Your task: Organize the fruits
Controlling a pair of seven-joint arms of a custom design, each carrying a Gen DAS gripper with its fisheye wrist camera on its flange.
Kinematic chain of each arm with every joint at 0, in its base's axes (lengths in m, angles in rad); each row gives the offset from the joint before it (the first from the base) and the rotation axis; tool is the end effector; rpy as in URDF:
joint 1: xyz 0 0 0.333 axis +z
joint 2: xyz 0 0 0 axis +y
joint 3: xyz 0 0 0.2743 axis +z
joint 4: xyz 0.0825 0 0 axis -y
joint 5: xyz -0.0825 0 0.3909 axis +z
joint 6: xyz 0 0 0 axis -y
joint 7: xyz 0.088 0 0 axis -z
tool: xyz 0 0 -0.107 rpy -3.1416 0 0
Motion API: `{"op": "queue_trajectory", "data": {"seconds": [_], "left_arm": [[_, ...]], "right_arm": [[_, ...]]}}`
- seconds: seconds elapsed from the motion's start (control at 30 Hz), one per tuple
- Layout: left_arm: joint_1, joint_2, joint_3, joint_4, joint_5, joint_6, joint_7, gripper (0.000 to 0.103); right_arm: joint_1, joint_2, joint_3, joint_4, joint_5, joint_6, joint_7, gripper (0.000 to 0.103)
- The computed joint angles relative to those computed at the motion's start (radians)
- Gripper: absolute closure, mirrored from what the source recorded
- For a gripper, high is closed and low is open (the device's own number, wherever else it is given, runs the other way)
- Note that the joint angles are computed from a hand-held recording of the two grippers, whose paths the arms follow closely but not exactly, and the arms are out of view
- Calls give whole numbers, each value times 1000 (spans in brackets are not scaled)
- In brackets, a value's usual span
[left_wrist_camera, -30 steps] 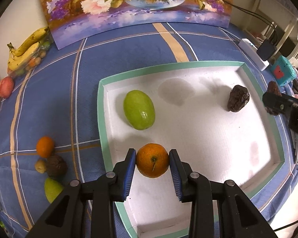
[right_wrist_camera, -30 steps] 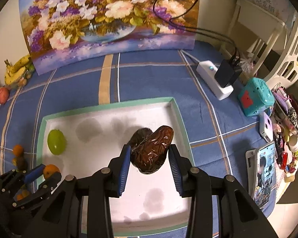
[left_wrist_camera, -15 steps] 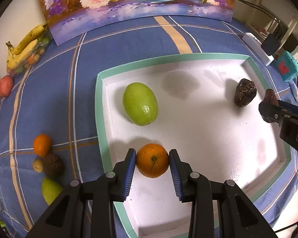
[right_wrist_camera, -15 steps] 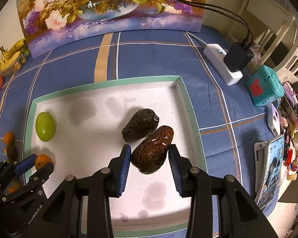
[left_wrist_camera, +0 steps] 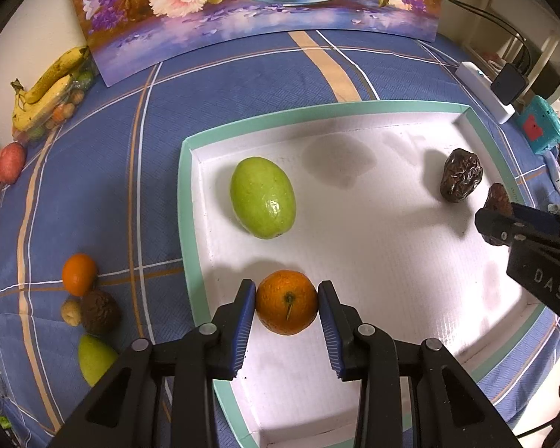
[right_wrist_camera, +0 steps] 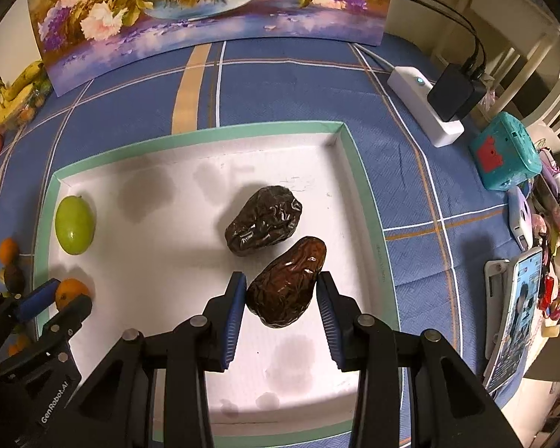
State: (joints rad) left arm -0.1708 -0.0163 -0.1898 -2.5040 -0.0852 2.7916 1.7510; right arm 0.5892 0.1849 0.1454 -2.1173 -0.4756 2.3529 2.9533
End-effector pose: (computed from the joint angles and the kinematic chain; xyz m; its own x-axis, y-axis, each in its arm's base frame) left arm 0.4666 -0.1716 0.2725 -0.4483 -0.8939 -0.0054 -0.8517 0.4289 -0.3010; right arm 0.4288 0.3785 0.2875 -0.3247 -0.9441 0.0566 -0.9039 0.2922 -0.3125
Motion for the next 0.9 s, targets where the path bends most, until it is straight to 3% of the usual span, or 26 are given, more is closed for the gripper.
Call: {"op": "queue_trajectory", "data": {"seconds": [0.9], "left_arm": [[7,-3,6,9,-36,-25,41,64]], "right_arm": [[8,33,-6,24,33,-7,-34,62]]}}
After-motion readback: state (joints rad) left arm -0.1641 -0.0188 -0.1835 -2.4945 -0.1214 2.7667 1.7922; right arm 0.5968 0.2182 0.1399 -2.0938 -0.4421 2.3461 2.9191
